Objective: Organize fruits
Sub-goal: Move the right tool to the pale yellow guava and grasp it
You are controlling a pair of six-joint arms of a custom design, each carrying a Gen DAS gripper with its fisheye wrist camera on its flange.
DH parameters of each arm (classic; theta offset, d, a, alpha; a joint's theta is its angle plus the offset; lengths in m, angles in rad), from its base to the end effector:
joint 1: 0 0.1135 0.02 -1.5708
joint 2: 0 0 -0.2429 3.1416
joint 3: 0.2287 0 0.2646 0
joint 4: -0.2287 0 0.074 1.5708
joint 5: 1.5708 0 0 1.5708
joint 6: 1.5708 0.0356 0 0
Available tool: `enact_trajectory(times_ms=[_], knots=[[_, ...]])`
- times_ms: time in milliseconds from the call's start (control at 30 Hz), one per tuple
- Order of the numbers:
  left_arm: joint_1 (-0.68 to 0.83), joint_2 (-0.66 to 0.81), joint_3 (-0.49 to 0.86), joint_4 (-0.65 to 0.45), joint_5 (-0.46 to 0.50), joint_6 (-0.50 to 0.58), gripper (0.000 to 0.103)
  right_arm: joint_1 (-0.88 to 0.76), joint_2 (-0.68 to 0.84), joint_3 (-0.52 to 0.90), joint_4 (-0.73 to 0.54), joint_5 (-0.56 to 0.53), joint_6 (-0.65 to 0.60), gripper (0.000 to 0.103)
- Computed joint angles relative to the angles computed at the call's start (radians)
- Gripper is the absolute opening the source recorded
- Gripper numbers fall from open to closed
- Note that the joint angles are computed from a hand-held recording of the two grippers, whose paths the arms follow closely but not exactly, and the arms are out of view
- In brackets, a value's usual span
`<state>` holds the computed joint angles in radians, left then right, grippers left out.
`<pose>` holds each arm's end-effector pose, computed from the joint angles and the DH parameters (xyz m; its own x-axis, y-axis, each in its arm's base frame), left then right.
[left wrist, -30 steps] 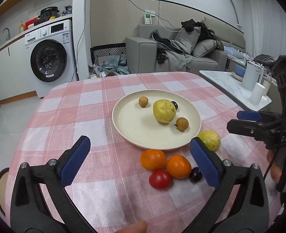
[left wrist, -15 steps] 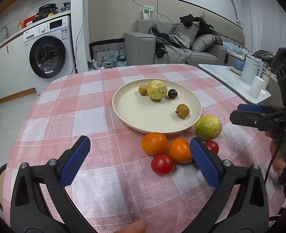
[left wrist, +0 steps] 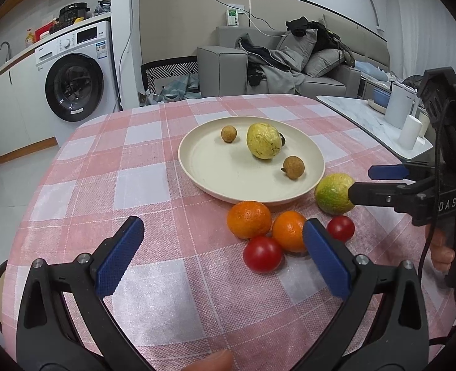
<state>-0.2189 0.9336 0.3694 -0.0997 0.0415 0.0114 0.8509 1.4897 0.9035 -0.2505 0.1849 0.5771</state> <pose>0.2063 -0.0474 0.1541 -0.5986 0.1448 -0.7878 0.2557 0.9666 -0.0166 0.2167 0.2372 0.1821 -0.7691 -0.0637 -0.6359 -0.2842 0.9253 0.2511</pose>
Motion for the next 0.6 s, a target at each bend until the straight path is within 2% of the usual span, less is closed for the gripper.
enact_trajectory(times_ms=[167,233,300,600], knots=[[-0.007,0.034,0.003,0.015,0.004,-0.001,0.102,-0.011,0.010,-0.018,0.046,-0.060,0.012,0.100],[-0.012,0.043,0.003,0.020,0.001,-0.001,0.102,-0.019,0.018,-0.021,0.060,-0.090,0.016,0.089],[-0.014,0.049,0.004,0.023,-0.001,-0.001,0.102,-0.020,0.030,-0.016,0.058,-0.101,0.019,0.084],[-0.011,0.079,0.014,0.034,0.008,-0.001,0.102,-0.018,0.044,-0.027,0.102,-0.124,0.013,0.073]])
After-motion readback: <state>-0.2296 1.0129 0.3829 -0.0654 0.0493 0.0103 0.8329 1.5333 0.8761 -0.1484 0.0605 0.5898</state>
